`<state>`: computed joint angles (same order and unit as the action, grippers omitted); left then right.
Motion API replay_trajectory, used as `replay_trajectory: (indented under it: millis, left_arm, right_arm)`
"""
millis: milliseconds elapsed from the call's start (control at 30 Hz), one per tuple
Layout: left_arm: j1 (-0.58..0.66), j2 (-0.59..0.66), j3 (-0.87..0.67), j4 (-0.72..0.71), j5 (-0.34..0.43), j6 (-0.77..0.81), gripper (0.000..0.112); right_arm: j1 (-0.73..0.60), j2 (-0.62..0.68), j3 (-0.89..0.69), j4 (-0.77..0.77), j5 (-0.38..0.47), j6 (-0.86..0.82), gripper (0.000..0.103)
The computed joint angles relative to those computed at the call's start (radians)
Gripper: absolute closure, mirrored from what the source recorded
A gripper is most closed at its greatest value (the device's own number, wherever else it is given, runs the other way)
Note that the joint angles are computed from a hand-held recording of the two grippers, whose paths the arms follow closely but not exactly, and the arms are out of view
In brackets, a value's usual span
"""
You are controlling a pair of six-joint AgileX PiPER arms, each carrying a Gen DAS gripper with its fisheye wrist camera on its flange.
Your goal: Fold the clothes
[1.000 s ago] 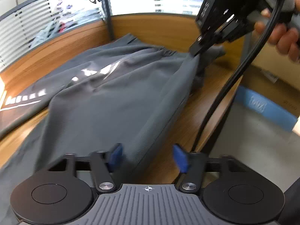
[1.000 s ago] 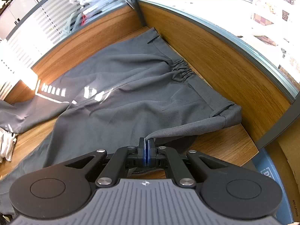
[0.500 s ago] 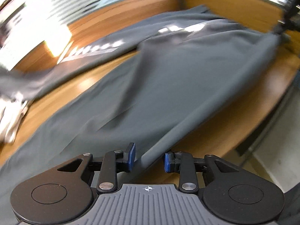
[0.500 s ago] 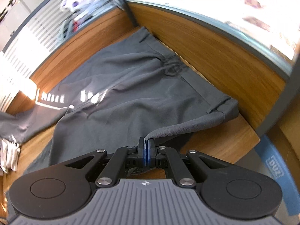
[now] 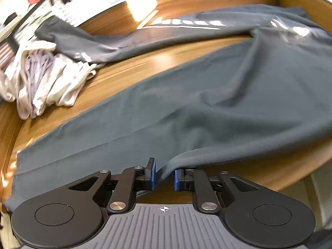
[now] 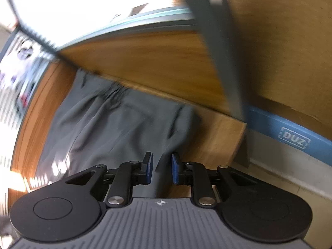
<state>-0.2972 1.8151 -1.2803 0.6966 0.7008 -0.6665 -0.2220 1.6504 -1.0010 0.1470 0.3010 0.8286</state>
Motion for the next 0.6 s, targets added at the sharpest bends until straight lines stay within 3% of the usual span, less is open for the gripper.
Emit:
replay_trajectory:
  millis: [133, 167, 200, 333, 433, 600]
  left_arm:
    - [0.005, -0.007, -0.014, 0.017, -0.008, 0.0, 0.105]
    - [0.005, -0.014, -0.007, 0.028, -0.013, -0.003, 0.106]
    - [0.004, -0.028, 0.005, 0.042, -0.019, -0.006, 0.107]
    - [0.012, -0.093, 0.027, 0.044, -0.028, 0.043, 0.107]
    - [0.039, -0.151, 0.012, -0.029, -0.013, 0.183, 0.107]
    - [0.056, -0.27, -0.048, -0.151, 0.097, 0.392, 0.107]
  right_arm:
    - [-0.023, 0.041, 0.004, 0.017, -0.028, -0.014, 0.082]
    - [-0.022, 0.048, 0.003, 0.005, -0.029, 0.0, 0.094]
    - [-0.022, 0.056, 0.002, -0.007, -0.03, 0.014, 0.1]
    - [-0.002, -0.033, 0.051, -0.14, -0.03, 0.126, 0.102]
    - [0.022, -0.137, 0.069, -0.23, 0.036, 0.191, 0.103]
    - [0.078, -0.279, 0.01, -0.297, 0.26, 0.231, 0.103]
